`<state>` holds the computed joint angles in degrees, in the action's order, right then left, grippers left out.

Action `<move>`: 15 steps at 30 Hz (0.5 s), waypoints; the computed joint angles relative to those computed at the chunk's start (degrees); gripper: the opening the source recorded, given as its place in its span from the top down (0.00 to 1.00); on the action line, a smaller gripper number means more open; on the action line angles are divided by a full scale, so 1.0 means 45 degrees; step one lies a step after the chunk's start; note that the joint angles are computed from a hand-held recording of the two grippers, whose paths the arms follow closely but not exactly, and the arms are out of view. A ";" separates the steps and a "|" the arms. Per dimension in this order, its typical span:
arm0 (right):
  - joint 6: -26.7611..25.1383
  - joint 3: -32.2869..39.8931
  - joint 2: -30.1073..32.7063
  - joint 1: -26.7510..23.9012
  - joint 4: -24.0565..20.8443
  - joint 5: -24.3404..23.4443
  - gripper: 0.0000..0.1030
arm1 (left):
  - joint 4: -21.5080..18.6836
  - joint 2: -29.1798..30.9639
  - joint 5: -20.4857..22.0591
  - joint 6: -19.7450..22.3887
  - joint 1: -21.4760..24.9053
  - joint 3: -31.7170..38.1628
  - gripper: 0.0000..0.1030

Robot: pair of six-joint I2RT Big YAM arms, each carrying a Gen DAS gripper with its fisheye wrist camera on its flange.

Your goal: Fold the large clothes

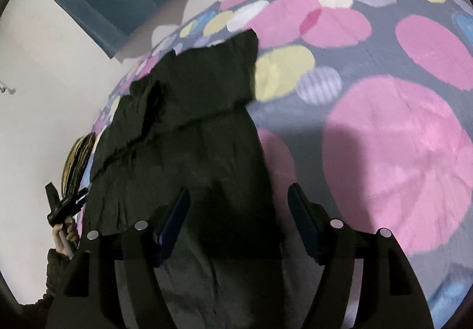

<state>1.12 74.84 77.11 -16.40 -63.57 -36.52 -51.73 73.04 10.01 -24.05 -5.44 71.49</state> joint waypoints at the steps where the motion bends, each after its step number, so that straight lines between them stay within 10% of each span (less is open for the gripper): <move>1: -0.0213 -0.0092 -0.0085 -0.0091 -0.0220 -0.0069 0.34 | -0.0096 -0.0443 0.0140 0.0052 -0.0068 -0.0384 0.40; 15: -0.2873 -0.1454 -0.1131 -0.1202 -0.2590 -0.1342 0.34 | -0.0853 -0.3808 0.0978 -0.0740 -0.1435 -0.2872 0.40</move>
<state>-11.81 68.30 72.02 -21.81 -75.23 -42.56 -55.57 55.91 14.41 -27.38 -11.90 58.56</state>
